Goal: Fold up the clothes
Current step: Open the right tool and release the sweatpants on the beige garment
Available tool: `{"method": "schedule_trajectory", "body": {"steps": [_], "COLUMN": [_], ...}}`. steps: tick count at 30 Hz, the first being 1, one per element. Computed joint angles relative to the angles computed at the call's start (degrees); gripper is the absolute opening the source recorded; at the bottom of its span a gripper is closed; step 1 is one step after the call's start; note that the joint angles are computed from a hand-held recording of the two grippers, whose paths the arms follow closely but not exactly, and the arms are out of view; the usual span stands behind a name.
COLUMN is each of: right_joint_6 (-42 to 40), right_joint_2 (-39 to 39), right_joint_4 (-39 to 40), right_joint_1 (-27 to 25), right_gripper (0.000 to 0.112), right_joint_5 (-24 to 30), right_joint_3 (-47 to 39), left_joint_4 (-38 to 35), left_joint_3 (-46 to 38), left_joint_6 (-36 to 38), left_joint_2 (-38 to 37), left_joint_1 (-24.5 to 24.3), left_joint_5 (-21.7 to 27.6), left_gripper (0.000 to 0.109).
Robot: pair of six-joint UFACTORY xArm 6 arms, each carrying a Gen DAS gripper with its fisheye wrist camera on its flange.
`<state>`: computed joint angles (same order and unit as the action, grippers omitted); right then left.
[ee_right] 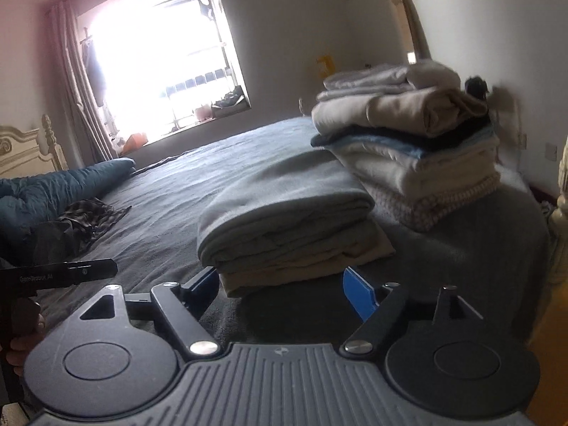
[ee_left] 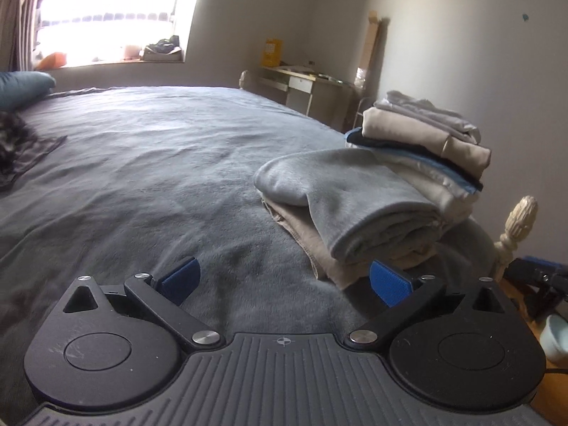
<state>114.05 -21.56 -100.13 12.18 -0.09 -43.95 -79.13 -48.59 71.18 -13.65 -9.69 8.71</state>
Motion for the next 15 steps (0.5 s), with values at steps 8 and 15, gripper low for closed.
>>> {"method": "schedule_trajectory", "body": {"steps": [8,15], "right_joint_6": [-2.8,-1.0], "right_joint_2": [-3.8,5.0], "right_joint_4": [-2.0,-8.3], "right_joint_1": [10.7,13.1], "right_gripper": [0.103,0.101], "right_joint_5": [9.9,13.1], "right_joint_3": [1.1,-5.5], "left_joint_4": [-4.5,-7.7], "left_joint_3": [7.0,9.2], "left_joint_6": [3.8,6.5], "left_joint_2": [-7.4,-7.3], "left_joint_1": [0.3,3.0], "left_joint_5": [-0.4,2.3], "left_gripper": [0.103,0.103]}}
